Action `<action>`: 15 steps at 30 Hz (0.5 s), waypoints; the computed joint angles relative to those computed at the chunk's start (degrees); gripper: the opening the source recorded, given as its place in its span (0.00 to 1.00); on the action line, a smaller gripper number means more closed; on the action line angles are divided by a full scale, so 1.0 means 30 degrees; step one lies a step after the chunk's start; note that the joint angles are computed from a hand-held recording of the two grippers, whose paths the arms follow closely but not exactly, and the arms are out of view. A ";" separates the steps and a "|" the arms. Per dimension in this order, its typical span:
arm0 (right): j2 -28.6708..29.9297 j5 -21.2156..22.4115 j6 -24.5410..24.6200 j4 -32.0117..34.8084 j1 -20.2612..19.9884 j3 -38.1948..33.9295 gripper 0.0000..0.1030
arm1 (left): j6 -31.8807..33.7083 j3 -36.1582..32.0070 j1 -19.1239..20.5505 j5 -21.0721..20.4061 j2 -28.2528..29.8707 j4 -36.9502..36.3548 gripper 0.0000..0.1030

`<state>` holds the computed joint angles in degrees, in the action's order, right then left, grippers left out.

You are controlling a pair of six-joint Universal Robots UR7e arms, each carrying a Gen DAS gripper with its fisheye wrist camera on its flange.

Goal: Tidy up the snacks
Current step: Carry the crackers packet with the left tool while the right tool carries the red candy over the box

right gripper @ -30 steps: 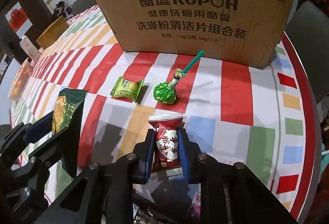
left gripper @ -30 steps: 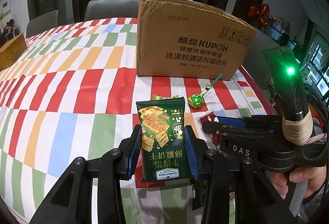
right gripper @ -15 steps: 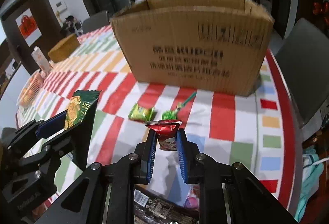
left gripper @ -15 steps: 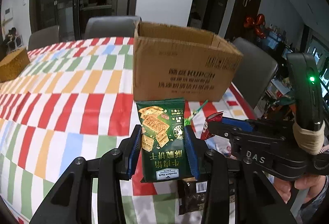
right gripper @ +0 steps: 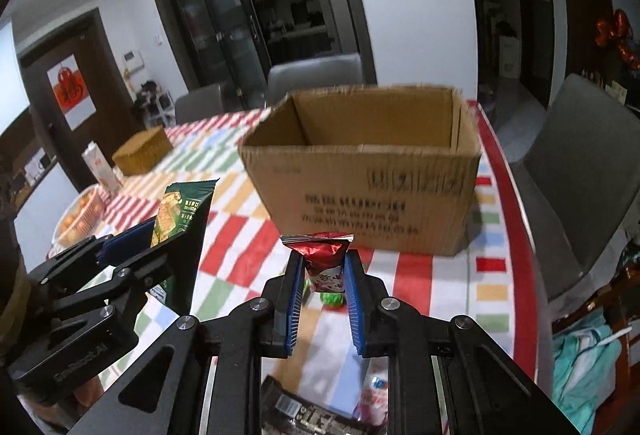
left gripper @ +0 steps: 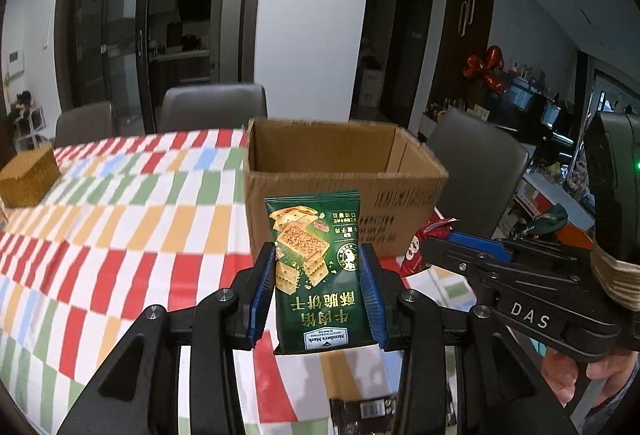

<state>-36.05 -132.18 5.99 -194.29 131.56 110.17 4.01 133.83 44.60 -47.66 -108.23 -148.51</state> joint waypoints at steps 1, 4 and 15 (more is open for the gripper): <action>-0.0004 -0.0032 -0.0198 -0.0202 -0.0004 -0.0121 0.21 | 0.0151 -0.0129 -0.0048 0.0036 0.0180 -0.0195 0.39; -0.0122 -0.0143 -0.0645 -0.0656 -0.0003 -0.0352 0.21 | 0.0640 -0.0584 -0.0149 0.0093 0.0785 -0.0786 0.39; -0.0343 -0.0335 -0.2427 -0.1780 -0.0189 -0.1638 0.21 | 0.2295 -0.2807 0.0249 -0.0237 0.3224 -0.2289 0.39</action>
<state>-37.08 -133.18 -1.29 -199.63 130.99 105.26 10.89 125.41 45.35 -48.37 -98.56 -155.38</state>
